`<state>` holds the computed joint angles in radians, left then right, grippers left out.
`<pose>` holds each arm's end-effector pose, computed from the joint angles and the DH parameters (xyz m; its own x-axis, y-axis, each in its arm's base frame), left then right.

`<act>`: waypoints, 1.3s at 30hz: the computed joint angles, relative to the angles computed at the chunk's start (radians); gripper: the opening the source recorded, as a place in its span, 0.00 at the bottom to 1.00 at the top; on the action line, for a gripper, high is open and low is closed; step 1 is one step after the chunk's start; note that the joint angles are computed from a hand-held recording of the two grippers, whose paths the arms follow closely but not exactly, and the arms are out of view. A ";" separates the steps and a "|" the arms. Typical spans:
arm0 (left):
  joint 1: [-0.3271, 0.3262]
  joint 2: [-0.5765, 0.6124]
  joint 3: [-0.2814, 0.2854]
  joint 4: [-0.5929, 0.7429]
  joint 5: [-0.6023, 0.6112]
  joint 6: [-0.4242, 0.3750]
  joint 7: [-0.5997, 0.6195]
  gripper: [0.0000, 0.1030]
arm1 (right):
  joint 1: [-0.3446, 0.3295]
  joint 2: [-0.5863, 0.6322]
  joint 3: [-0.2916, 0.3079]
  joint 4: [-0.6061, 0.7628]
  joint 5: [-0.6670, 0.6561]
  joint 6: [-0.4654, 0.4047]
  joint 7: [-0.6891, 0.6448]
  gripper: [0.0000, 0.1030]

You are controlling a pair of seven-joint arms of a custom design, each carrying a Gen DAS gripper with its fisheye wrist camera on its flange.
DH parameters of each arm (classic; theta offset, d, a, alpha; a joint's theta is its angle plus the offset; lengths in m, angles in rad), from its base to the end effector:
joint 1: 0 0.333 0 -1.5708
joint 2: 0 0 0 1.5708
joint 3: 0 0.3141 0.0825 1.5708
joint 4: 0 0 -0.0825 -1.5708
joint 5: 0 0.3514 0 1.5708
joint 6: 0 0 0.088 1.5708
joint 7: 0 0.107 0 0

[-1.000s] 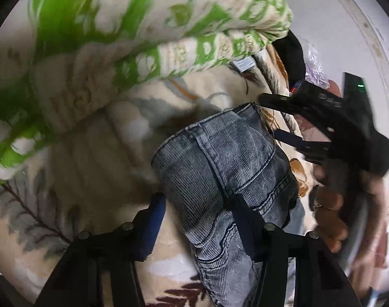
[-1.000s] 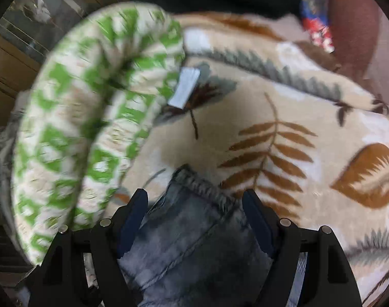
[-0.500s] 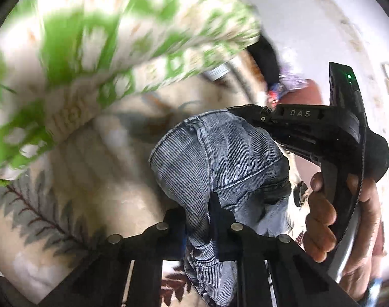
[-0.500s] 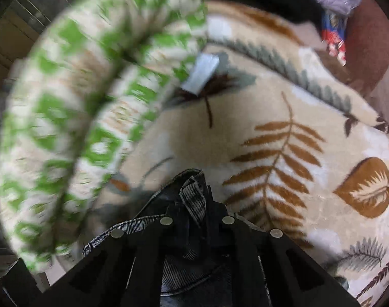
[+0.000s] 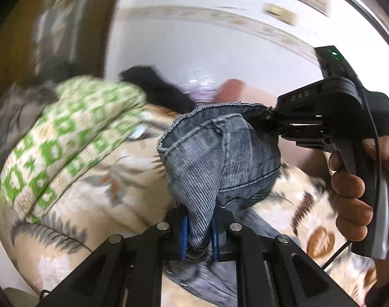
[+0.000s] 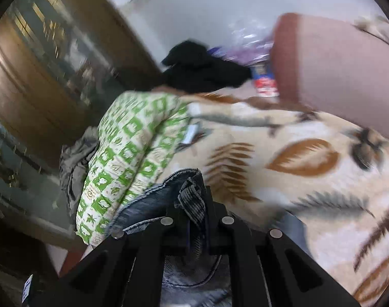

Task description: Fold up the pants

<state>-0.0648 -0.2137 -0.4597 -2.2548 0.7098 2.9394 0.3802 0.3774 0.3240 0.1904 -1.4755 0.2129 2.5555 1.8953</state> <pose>0.4051 -0.3011 0.5443 -0.1161 -0.9678 0.2233 -0.6141 -0.1067 -0.7819 0.5825 0.3418 0.5904 0.2147 -0.8610 -0.4611 -0.8371 0.0810 -0.5410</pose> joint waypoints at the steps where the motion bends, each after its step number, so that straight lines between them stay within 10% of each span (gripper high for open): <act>1: -0.010 0.007 -0.031 0.016 0.023 -0.013 -0.005 0.14 | -0.002 -0.063 -0.020 -0.087 0.031 0.015 -0.014 0.08; 11: -0.206 0.270 -0.141 0.204 0.279 -0.301 0.037 0.15 | -0.032 -0.355 -0.083 -0.683 0.372 0.311 -0.210 0.16; 15: -0.239 0.335 -0.135 0.222 0.049 -0.322 0.320 0.21 | -0.058 -0.344 -0.110 -0.643 0.155 0.145 -0.066 0.23; 18: -0.201 0.259 -0.146 0.124 -0.291 -0.117 0.602 0.35 | -0.064 -0.401 -0.115 -0.686 0.116 0.152 -0.016 0.28; 21: -0.236 0.171 -0.130 0.034 -0.701 0.055 0.948 0.68 | -0.049 -0.467 -0.122 -0.736 0.104 0.197 -0.011 0.43; 25: -0.254 0.090 -0.092 -0.025 -0.672 0.172 0.953 0.70 | -0.020 -0.485 -0.138 -0.765 0.115 0.228 0.011 0.48; 27: -0.235 0.077 -0.078 -0.024 -0.661 0.156 0.926 0.71 | 0.000 -0.510 -0.157 -0.805 0.164 0.267 -0.004 0.48; 30: -0.428 0.113 0.152 0.025 -1.092 0.034 1.173 0.71 | 0.014 -0.574 -0.159 -0.881 0.152 0.396 0.047 0.49; 32: -0.469 0.133 0.235 0.063 -1.360 -0.063 1.305 0.71 | 0.152 -0.591 -0.269 -0.896 0.288 0.459 -0.070 0.49; 36: -0.408 0.133 0.216 0.065 -1.506 -0.087 1.363 0.70 | 0.315 -0.522 -0.401 -0.807 0.548 0.359 -0.293 0.48; 39: -0.386 0.118 0.172 0.050 -1.414 -0.034 1.313 0.70 | 0.272 -0.476 -0.362 -0.772 0.521 0.293 -0.251 0.44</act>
